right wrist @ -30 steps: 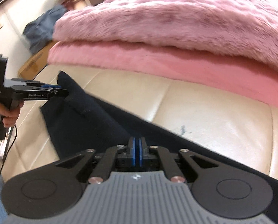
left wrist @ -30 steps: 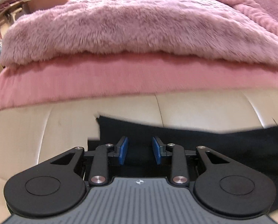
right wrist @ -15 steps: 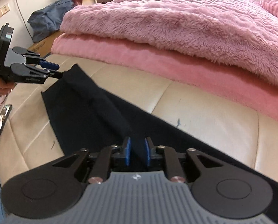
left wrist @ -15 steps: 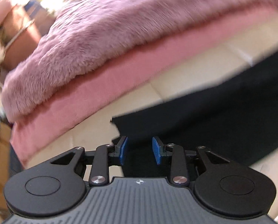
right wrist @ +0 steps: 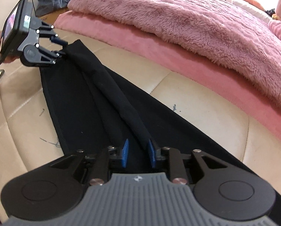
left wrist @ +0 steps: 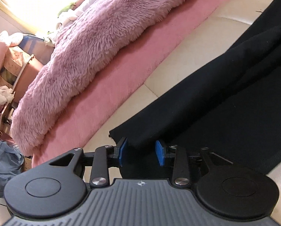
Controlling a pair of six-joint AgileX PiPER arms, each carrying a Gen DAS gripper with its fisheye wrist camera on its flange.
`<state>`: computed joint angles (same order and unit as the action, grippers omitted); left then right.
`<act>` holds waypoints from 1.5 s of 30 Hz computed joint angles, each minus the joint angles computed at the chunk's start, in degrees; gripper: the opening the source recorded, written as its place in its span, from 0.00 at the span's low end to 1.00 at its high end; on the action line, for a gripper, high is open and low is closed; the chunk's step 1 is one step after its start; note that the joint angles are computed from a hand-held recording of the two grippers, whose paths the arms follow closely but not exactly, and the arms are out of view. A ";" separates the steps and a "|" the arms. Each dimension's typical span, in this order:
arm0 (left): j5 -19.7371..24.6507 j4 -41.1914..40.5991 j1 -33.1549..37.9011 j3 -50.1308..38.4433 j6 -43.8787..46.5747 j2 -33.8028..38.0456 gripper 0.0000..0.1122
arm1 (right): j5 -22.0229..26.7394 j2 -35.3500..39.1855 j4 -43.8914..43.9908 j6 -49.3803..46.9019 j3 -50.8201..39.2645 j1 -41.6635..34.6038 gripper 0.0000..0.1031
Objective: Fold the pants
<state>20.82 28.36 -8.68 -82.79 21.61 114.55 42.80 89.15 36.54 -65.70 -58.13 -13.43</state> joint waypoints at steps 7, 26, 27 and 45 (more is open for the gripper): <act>3.78 -14.96 1.32 -2.29 13.52 -1.57 0.04 | -5.32 -0.56 0.74 -4.39 2.27 1.26 0.19; 20.05 -25.72 7.23 -3.17 35.08 -8.35 0.03 | 10.91 -4.38 3.75 -1.99 1.18 -0.69 0.00; 18.85 -24.04 7.09 -2.00 33.80 -8.46 0.04 | 11.27 -4.40 3.31 -1.63 1.48 -0.24 0.00; 28.77 -43.80 17.16 -21.20 13.89 3.78 0.25 | 10.60 -0.74 4.68 3.93 -4.04 -3.48 0.20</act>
